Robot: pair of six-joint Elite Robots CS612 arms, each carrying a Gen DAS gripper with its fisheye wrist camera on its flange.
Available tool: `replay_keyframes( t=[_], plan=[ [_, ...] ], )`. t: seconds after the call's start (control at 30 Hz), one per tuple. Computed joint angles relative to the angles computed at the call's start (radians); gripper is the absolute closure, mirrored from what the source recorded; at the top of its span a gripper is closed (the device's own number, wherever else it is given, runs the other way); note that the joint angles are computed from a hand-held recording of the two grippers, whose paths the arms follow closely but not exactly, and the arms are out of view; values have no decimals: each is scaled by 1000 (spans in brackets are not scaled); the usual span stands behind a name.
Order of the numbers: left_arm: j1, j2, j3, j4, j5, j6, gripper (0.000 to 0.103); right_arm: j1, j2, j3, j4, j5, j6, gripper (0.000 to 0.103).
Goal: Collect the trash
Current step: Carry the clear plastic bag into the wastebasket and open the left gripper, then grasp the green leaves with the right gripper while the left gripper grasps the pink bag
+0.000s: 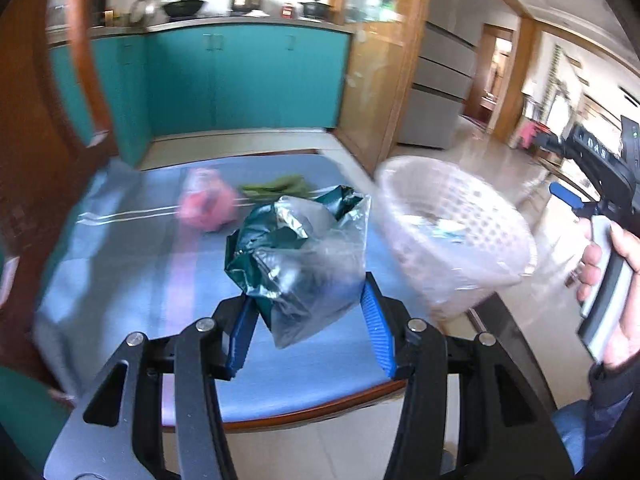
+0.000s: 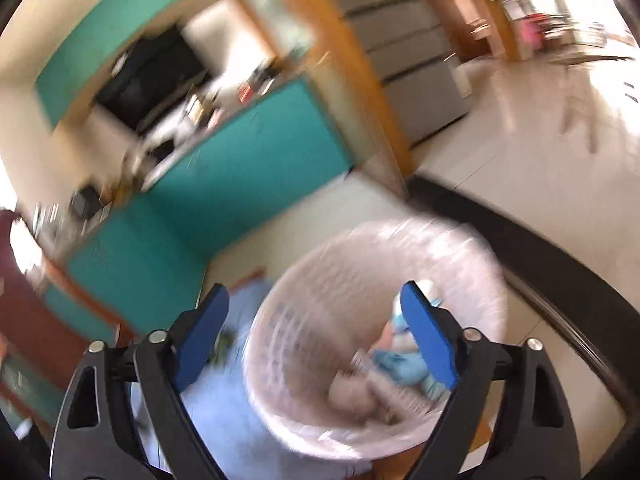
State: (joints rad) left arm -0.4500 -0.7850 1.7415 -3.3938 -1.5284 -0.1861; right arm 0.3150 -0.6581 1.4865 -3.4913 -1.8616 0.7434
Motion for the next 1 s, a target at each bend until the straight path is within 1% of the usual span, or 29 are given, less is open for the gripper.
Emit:
replay_keyframes(
  t=[0.03, 0.1, 0.2, 0.27, 0.3, 0.33, 0.4, 0.43, 0.5, 0.53, 0.6, 0.7, 0.77, 0.87, 0.9, 0.97, 1.0],
  plan=[
    [-8, 4, -11, 7, -9, 12, 52, 1, -3, 12, -25, -33, 17, 13],
    [-34, 17, -58, 41, -30, 59, 52, -2, -7, 32, -69, -76, 60, 13],
    [-63, 47, -146, 94, -63, 88, 52, -4, -7, 48, -109, -116, 96, 13],
    [-81, 73, -223, 153, -86, 91, 48, -5, -8, 55, -120, -130, 103, 13],
    [-87, 84, -251, 177, -95, 99, 40, -7, -9, 55, -118, -126, 104, 13],
    [-97, 98, -287, 215, -84, 114, 27, -8, -9, 55, -117, -126, 106, 13],
    [-117, 114, -318, 243, 14, 102, 18, -12, -12, 54, -103, -106, 100, 13],
    [-118, 116, -317, 240, 34, 92, 18, -13, -10, 48, -95, -97, 98, 13],
    [-110, 113, -297, 216, 42, 70, 16, -12, -8, 40, -87, -82, 90, 13],
    [-103, 111, -279, 194, 58, 63, 15, -8, -6, 37, -87, -79, 83, 13],
    [-90, 106, -248, 168, 117, 63, 15, -9, -4, 30, -85, -57, 57, 13],
    [-59, 106, -232, 174, 175, 46, 15, -5, 4, 10, -58, -2, 16, 13],
    [-29, 109, -237, 189, 210, 7, 15, -2, 7, -3, -40, 30, -18, 13],
    [11, 119, -259, 204, 242, -41, 15, 6, 18, -39, 20, 105, -94, 13],
    [24, 126, -273, 220, 255, -54, 15, 10, 21, -49, 35, 113, -117, 13],
    [41, 134, -290, 237, 259, -62, 15, 23, 32, -83, 91, 135, -201, 13],
    [48, 140, -301, 249, 261, -60, 15, 28, 37, -94, 107, 134, -229, 13]
  ],
)
